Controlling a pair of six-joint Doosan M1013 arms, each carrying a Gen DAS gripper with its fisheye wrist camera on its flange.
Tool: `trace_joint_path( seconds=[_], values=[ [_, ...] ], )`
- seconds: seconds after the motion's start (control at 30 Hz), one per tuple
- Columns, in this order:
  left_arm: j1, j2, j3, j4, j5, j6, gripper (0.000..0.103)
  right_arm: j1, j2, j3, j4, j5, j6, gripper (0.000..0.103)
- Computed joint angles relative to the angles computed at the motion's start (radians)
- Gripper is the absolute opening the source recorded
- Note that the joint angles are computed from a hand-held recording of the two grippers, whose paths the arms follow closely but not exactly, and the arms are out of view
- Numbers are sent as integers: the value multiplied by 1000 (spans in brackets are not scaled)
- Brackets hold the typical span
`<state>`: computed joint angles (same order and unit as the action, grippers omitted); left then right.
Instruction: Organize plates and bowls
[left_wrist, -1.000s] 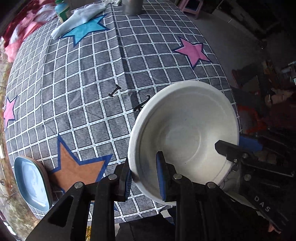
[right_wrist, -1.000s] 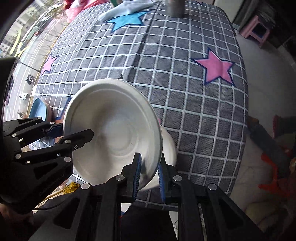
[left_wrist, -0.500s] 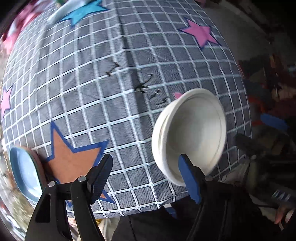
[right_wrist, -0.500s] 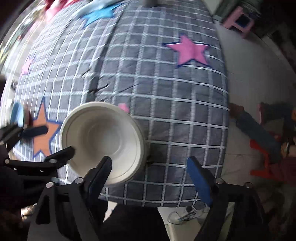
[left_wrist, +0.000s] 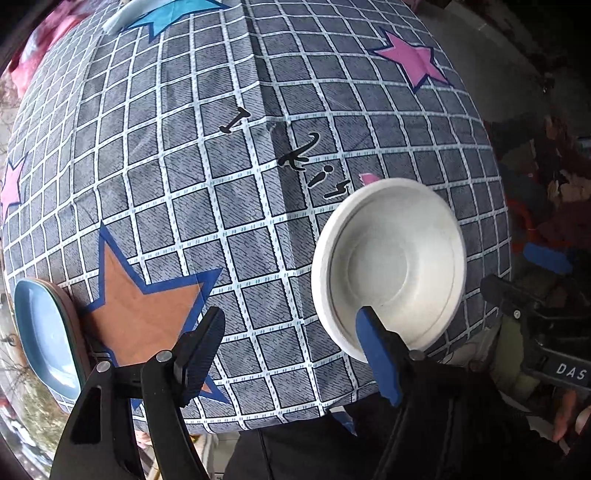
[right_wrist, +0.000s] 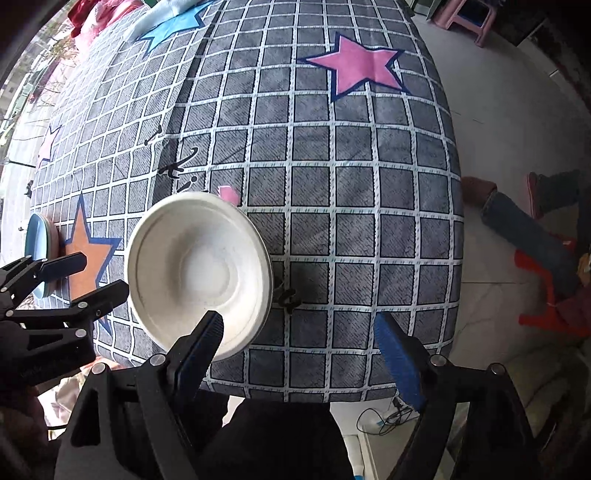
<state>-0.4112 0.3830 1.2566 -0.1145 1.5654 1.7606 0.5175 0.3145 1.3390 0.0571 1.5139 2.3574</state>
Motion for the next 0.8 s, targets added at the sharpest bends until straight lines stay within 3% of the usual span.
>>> trace_joint_path(
  seconds=[0.5, 0.8],
  values=[
    [-56, -9, 43, 93, -40, -48, 77, -1, 31, -14, 1, 14, -117, 85],
    [-6, 0, 65, 41, -29, -132, 73, -14, 44, -9, 10, -5, -207, 85]
  ],
)
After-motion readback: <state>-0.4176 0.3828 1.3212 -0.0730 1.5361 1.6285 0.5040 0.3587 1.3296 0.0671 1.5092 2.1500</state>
